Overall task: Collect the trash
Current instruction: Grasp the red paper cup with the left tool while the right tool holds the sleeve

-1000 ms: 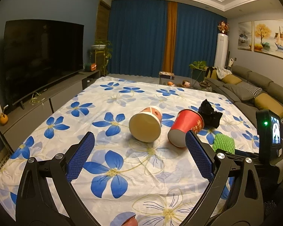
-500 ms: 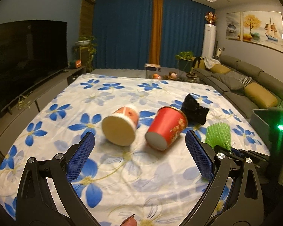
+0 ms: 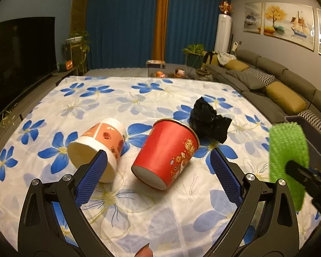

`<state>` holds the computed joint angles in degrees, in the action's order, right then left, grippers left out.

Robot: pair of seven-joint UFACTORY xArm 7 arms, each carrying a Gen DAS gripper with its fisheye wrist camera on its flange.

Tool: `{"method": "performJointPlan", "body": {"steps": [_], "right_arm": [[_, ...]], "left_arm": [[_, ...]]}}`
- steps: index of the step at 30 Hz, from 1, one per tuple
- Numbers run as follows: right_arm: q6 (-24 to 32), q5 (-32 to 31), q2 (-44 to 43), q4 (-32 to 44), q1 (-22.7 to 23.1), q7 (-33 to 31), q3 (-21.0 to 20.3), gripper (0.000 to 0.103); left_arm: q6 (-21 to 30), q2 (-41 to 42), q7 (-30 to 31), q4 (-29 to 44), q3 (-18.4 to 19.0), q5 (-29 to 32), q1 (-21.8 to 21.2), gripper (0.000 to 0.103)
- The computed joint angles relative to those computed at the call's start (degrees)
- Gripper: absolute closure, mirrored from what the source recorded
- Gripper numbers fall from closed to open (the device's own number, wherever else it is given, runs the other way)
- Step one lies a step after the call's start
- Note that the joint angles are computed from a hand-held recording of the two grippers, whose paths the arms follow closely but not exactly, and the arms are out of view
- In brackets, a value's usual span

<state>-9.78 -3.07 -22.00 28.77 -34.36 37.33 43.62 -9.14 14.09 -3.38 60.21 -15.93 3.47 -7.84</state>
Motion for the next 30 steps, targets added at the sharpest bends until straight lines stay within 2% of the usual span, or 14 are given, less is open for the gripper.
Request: {"method": "performJointPlan", "body": {"steps": [6,10,13,20,24,26,30], "right_arm": [[-1.14,0.87,0.42,-0.16,1.37,-1.14,-1.22,0.089],[-1.47,1.89,0.91,0.08,1.40,-2.30,-1.13,0.089],[-1.59,2.66,1.03,0.09,1.54,-3.06,-1.08,0.089],[-1.61,3.83,1.53,0.59,0.68,-4.17,0.04,0.089],[-1.54,4.05,1.77,0.84,0.61,-4.58,0.17,0.089],[-1.50,4.08,1.90,0.89,0.88,-4.67,-0.05,0.089],[-1.52,4.19,2.10,0.97,1.11,-4.89,-0.31,0.089]], "left_arm": [[2.16,2.65,1.19,3.12,1.03,-0.05,-1.43,0.008],[2.82,3.81,2.66,4.30,0.25,-0.71,-1.05,0.008],[3.28,4.46,3.31,5.11,1.93,-0.95,-2.81,0.008],[6.00,6.60,8.04,7.08,-7.57,-4.60,5.78,0.010],[7.28,7.43,11.07,7.85,-10.11,-7.32,7.77,0.017],[8.32,8.06,13.46,8.33,-12.85,-9.08,10.05,0.020],[9.71,8.67,16.84,8.96,-14.80,-12.59,11.54,0.028]]}}
